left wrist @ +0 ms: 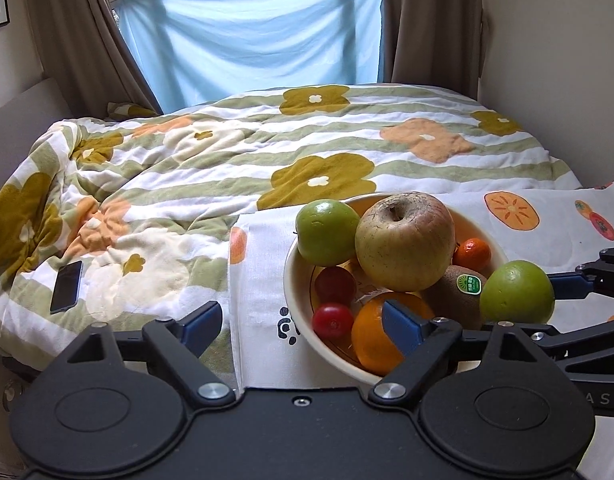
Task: Organize fruits
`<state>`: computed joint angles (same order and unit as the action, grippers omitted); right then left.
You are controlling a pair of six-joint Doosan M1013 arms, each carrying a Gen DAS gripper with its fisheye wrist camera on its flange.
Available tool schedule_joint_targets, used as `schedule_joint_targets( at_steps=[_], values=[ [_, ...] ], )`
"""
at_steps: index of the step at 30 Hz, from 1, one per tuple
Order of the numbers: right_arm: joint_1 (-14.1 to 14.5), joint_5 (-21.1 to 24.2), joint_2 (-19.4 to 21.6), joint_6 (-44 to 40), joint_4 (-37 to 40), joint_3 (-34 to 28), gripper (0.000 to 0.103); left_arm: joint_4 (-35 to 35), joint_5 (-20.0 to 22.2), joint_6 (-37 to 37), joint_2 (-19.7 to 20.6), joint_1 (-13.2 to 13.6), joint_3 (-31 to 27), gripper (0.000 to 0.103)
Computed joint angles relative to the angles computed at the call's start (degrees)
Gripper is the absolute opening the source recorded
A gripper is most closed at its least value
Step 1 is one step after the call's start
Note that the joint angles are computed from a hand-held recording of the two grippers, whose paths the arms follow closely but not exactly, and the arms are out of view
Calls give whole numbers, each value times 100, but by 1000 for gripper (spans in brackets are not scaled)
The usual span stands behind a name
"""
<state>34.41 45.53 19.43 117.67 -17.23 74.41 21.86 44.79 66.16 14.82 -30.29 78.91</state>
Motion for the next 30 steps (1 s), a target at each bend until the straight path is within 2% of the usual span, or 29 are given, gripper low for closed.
schedule_joint_targets(
  at_steps=[12, 15, 18, 25, 30],
  values=[
    [39, -287, 80, -323, 27, 7, 69, 70, 26, -243, -106, 20, 138, 91],
    [106, -394, 74, -248, -299, 36, 84, 117, 48, -317, -121, 14, 150, 91],
    [177, -279, 77, -159, -629, 23, 85, 164, 84, -386, -138, -12, 155, 91],
    [141, -342, -133, -49, -570, 212, 85, 417, 154, -628, -214, -145, 151, 91],
    [86, -421, -464, 243, -626, 444, 86, 687, 268, -945, -322, -362, 126, 91]
  ],
)
